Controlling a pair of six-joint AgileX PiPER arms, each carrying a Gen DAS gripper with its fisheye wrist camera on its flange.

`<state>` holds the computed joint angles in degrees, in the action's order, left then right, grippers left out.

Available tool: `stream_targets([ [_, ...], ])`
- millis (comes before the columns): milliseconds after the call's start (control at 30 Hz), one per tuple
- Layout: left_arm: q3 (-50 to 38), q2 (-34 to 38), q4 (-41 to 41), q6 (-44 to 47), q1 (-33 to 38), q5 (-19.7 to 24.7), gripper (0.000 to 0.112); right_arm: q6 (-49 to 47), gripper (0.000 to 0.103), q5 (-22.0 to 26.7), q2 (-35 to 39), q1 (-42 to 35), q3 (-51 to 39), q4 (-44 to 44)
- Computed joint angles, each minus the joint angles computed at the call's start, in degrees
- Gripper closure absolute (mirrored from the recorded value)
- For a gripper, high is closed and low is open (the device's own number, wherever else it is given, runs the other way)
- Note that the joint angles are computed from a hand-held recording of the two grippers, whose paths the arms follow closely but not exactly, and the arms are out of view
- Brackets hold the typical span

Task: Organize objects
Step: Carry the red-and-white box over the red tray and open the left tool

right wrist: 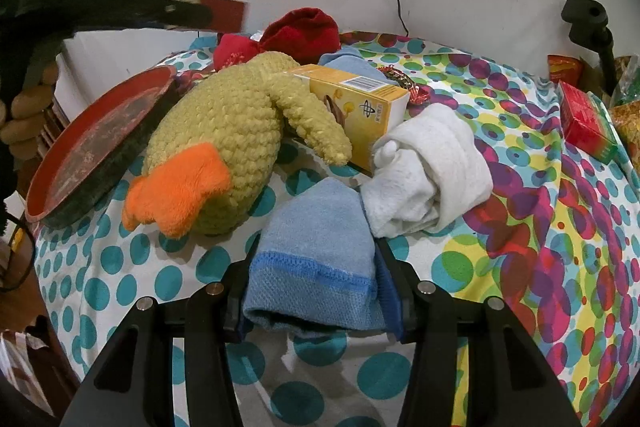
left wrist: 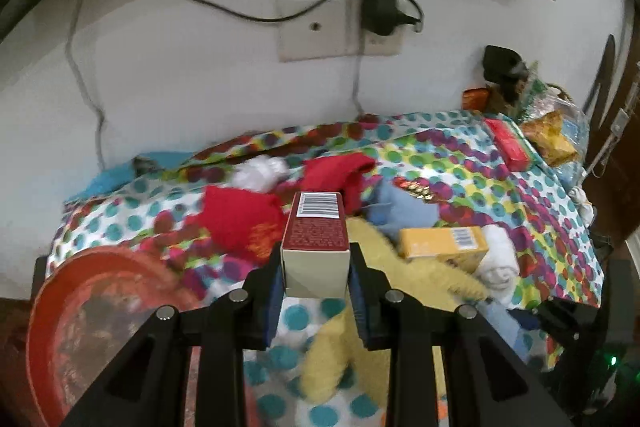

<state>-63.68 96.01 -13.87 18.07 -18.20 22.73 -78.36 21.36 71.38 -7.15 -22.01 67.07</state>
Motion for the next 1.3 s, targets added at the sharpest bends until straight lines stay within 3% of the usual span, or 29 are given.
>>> stream_targets([
  [267,5.12,-5.59,0.94,0.79,9.21,0.39,0.083,0.69,0.055,-0.94,0.00,0.43,-0.02,-0.91],
  [467,7.10,-6.04,-1.81,6.55,18.63,-0.02,0.083,2.85,0.055,-3.90,0.12,3.21,0.20,-1.87],
  [867,2.46,3.18,-1.93,10.64,32.84,-1.94,0.083,10.84,0.055,-8.13,-0.48,7.48,0.59,-8.19],
  [1300,-5.61,11.81,0.20,7.95,37.01,0.46,0.082,22.02,0.054,-11.03,-1.01,10.57,0.84,-18.59],
])
